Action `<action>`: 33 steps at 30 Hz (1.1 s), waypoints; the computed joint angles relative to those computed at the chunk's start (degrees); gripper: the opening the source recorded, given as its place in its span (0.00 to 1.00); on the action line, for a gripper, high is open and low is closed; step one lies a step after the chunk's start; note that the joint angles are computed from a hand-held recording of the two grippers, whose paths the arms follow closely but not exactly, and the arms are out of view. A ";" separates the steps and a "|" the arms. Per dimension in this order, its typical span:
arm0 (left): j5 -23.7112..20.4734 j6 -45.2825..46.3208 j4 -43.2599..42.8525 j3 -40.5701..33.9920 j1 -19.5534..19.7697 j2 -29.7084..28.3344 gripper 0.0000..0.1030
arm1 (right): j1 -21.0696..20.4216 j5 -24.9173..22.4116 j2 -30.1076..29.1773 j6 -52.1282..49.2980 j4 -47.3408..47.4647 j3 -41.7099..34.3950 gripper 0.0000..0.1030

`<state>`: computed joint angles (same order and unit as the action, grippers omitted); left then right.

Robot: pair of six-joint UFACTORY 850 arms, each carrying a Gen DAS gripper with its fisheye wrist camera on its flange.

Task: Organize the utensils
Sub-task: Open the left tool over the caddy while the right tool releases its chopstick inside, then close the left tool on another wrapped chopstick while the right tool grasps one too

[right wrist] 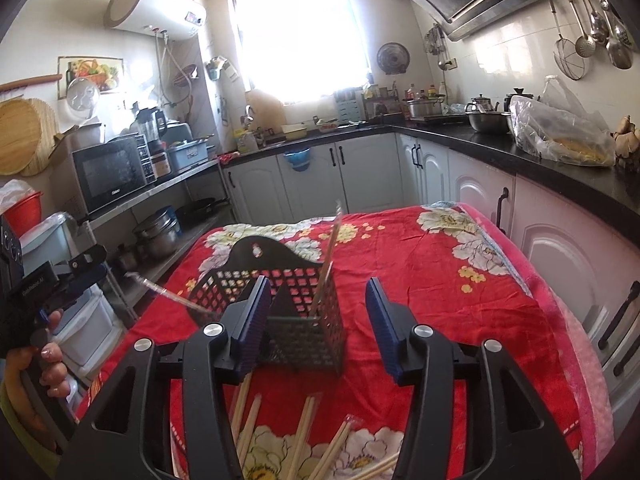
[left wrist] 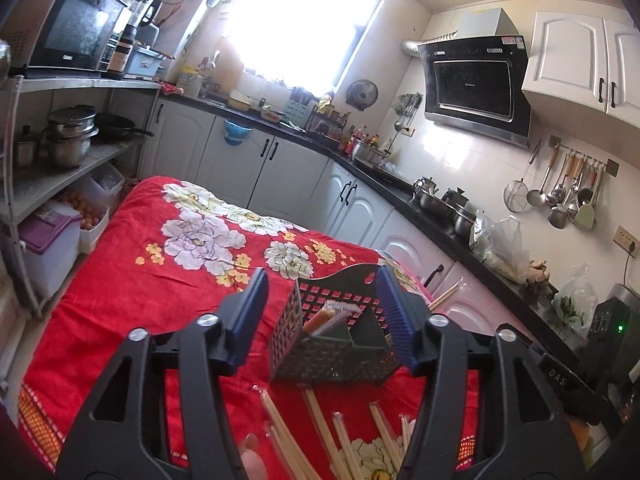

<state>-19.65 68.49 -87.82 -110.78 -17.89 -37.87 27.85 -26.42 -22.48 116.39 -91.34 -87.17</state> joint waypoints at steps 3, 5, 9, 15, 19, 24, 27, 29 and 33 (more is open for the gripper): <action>-0.19 4.20 -4.56 3.25 0.20 1.94 0.56 | 0.65 0.44 0.41 0.28 -0.46 0.90 0.51; -0.19 6.23 -6.19 5.10 0.27 3.04 0.61 | 1.15 0.43 0.54 0.02 -0.37 1.42 0.52; 0.61 9.18 -8.68 8.81 0.28 5.13 0.73 | 1.86 0.74 0.84 -0.48 -0.07 2.44 0.55; 0.60 9.57 -9.93 12.94 0.59 7.07 0.84 | 2.64 1.73 0.78 -2.05 1.50 3.07 0.58; 0.64 9.29 -9.80 14.77 0.75 7.85 0.86 | 3.03 2.28 0.55 -3.70 2.81 3.07 0.58; 0.97 6.94 -7.21 16.38 0.78 8.43 0.89 | 3.68 3.11 -0.13 -6.77 5.17 2.60 0.59; 0.81 5.37 -5.81 16.88 0.95 8.46 0.90 | 3.81 4.09 -0.80 -9.34 7.35 2.00 0.59; 1.02 4.08 -4.70 17.43 1.04 8.55 0.90 | 3.95 4.33 -1.46 -12.25 9.75 1.26 0.59; 0.99 0.46 -1.22 18.09 1.31 8.51 0.90 | 4.09 5.38 -2.80 -17.46 14.04 -0.33 0.59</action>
